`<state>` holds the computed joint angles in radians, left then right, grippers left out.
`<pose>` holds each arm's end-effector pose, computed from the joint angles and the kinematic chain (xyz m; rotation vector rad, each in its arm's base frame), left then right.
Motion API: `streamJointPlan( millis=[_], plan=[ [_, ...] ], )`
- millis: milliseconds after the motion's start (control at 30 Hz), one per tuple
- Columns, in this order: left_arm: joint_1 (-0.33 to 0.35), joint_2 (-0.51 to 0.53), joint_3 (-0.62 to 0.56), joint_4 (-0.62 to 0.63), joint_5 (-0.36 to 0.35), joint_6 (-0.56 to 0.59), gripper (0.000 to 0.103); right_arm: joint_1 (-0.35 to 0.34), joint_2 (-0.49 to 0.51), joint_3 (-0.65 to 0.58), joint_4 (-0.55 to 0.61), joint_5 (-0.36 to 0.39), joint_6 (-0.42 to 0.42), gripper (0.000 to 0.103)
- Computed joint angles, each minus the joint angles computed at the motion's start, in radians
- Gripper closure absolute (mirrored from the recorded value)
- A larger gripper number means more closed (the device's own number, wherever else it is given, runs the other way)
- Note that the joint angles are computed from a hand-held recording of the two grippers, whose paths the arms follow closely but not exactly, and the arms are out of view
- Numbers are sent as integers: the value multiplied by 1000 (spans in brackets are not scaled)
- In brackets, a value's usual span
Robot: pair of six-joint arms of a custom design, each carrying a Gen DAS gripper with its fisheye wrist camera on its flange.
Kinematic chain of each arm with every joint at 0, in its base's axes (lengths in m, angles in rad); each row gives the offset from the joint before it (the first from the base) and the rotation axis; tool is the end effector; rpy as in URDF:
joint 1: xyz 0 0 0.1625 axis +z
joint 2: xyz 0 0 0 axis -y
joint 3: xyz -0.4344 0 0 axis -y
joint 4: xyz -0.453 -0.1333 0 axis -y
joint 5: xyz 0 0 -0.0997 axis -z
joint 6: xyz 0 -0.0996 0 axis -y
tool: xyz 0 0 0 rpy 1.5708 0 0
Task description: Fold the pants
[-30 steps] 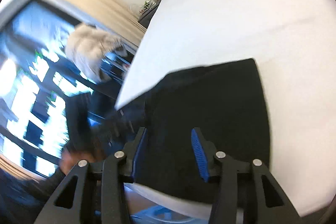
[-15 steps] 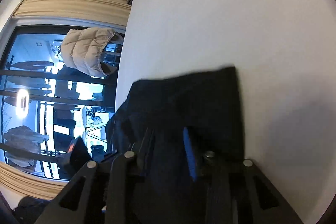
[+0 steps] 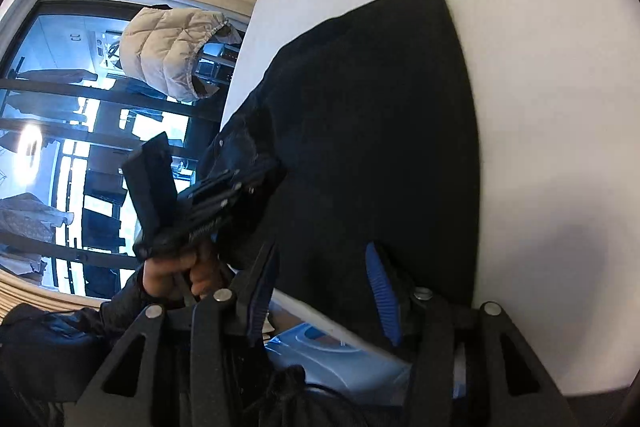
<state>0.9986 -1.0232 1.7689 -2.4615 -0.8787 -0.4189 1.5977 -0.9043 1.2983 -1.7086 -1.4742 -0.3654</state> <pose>-0.1966 -0.6688 0.1646 0.1279 2.5323 -0.5965 0.1632 -0.7541 0.2089 -0.5632 2.9295 0.3544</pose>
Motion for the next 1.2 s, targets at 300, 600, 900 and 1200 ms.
streamJointPlan(
  millis=[300, 600, 900, 1200],
  plan=[
    [-2, -19, 31, -51, -12, -6, 88, -24, -32, 84, -136, 47, 36, 52],
    [-82, -250, 260, -189, 8, -128, 88, 46, -83, 166, -268, 106, 52, 27],
    [-249, -781, 687, -142, 259, -694, 88, 130, 128, 16, -174, 236, 74, 27],
    [-273, -1014, 839, -97, 280, -942, 79, 164, 280, -133, -88, 178, 147, 27]
  ],
)
